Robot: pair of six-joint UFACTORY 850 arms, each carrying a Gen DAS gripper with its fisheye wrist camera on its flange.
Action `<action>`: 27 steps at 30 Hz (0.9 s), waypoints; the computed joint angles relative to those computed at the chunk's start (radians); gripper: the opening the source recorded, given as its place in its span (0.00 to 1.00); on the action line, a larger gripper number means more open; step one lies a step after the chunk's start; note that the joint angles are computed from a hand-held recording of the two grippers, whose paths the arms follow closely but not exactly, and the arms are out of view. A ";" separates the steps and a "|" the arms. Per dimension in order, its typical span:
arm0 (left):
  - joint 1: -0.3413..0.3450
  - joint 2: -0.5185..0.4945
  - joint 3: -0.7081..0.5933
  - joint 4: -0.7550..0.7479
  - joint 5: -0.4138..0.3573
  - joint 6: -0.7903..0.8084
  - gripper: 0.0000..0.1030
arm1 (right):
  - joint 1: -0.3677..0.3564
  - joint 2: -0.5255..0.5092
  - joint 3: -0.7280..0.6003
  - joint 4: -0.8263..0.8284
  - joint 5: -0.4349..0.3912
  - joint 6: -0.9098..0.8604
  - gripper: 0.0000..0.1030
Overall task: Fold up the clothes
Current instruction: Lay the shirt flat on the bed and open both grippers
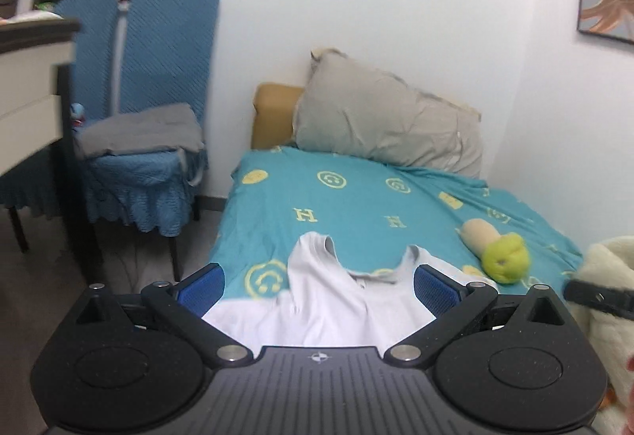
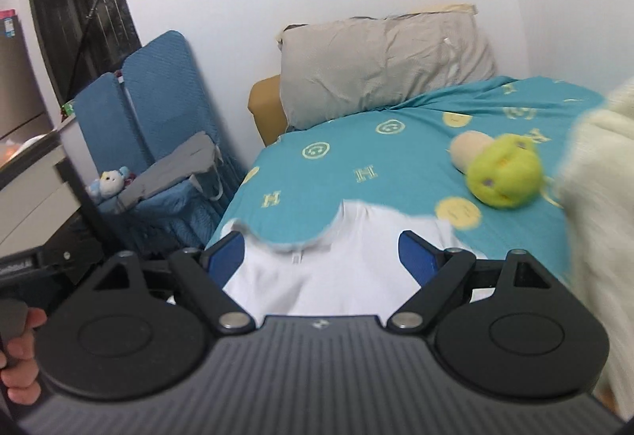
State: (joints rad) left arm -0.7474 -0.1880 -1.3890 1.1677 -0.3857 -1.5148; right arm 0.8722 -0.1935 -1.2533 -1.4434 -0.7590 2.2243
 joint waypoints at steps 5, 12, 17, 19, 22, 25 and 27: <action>-0.126 0.223 0.197 0.034 -0.126 -0.096 1.00 | 0.209 0.093 0.061 0.076 -0.218 -0.039 0.84; -0.335 0.396 0.396 0.186 -0.333 -0.226 1.00 | 0.409 0.126 0.107 0.081 -0.389 0.030 0.84; -0.380 0.436 0.504 0.221 -0.344 -0.373 1.00 | 0.473 0.101 0.147 0.045 -0.452 0.128 0.84; -0.380 0.434 0.508 0.209 -0.342 -0.370 1.00 | 0.475 0.093 0.151 0.047 -0.445 0.131 0.83; -0.390 0.426 0.515 0.227 -0.361 -0.364 1.00 | 0.479 0.086 0.158 0.046 -0.449 0.155 0.83; -0.382 0.409 0.514 0.228 -0.350 -0.369 1.00 | 0.472 0.092 0.169 0.046 -0.450 0.181 0.83; -0.366 0.394 0.507 0.217 -0.323 -0.374 1.00 | 0.469 0.093 0.172 0.059 -0.451 0.183 0.83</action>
